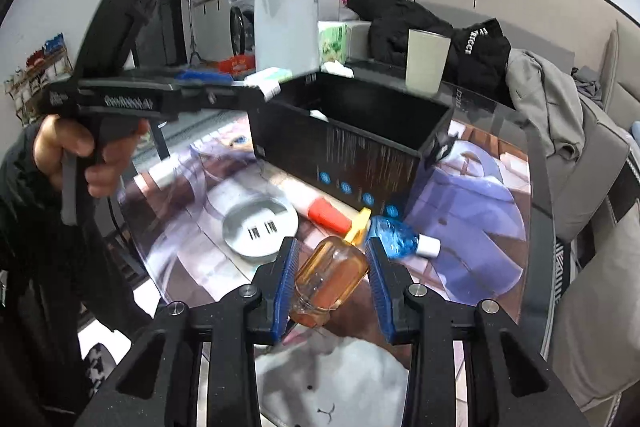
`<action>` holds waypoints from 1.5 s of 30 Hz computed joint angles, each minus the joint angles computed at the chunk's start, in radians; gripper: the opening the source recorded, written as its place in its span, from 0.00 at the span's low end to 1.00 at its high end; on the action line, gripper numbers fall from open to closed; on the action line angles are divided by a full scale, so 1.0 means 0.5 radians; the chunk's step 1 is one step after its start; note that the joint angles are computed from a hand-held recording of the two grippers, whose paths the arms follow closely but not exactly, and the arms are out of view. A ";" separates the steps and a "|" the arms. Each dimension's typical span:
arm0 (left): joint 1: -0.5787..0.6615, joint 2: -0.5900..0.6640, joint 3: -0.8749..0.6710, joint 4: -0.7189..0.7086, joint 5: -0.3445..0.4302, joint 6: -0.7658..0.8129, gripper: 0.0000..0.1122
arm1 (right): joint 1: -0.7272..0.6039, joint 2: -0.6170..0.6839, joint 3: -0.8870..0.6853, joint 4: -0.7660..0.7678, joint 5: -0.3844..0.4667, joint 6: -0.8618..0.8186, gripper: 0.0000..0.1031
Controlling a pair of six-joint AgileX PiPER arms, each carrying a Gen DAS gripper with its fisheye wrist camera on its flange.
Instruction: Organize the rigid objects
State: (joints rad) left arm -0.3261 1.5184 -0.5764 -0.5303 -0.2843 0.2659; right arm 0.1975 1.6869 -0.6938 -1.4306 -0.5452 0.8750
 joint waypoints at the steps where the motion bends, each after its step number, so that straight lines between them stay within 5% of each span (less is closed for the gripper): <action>1: 0.006 -0.003 0.001 0.015 -0.001 -0.011 0.80 | -0.005 -0.015 -0.001 0.013 -0.021 -0.001 0.33; 8: 0.062 0.002 -0.015 0.165 0.004 -0.149 0.80 | 0.014 -0.125 -0.026 0.136 -0.077 -0.020 0.22; 17: 0.081 0.061 -0.078 0.312 0.036 -0.277 0.80 | 0.195 0.092 -0.035 0.147 0.379 -0.108 0.23; 22: 0.039 0.094 -0.111 0.252 0.042 -0.218 0.80 | 0.224 0.132 0.012 0.390 0.486 -0.333 0.37; 26: 0.013 0.104 -0.110 0.161 0.020 -0.130 0.80 | 0.225 0.163 -0.023 0.275 0.467 -0.211 0.37; 28: 0.023 0.108 -0.115 0.160 0.023 -0.136 0.80 | 0.219 0.160 -0.026 0.228 0.436 -0.192 0.26; 36: 0.065 0.093 -0.103 0.255 0.007 -0.224 0.80 | 0.098 -0.060 0.040 0.249 0.146 -0.178 0.25; 45: 0.097 0.110 -0.134 0.315 -0.007 -0.277 0.80 | 0.143 -0.129 -0.064 0.415 0.073 -0.162 0.25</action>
State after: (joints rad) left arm -0.2778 1.5735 -0.6436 -0.3728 -0.2879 0.1273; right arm 0.2688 1.6226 -0.7261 -1.2232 -0.5086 0.7937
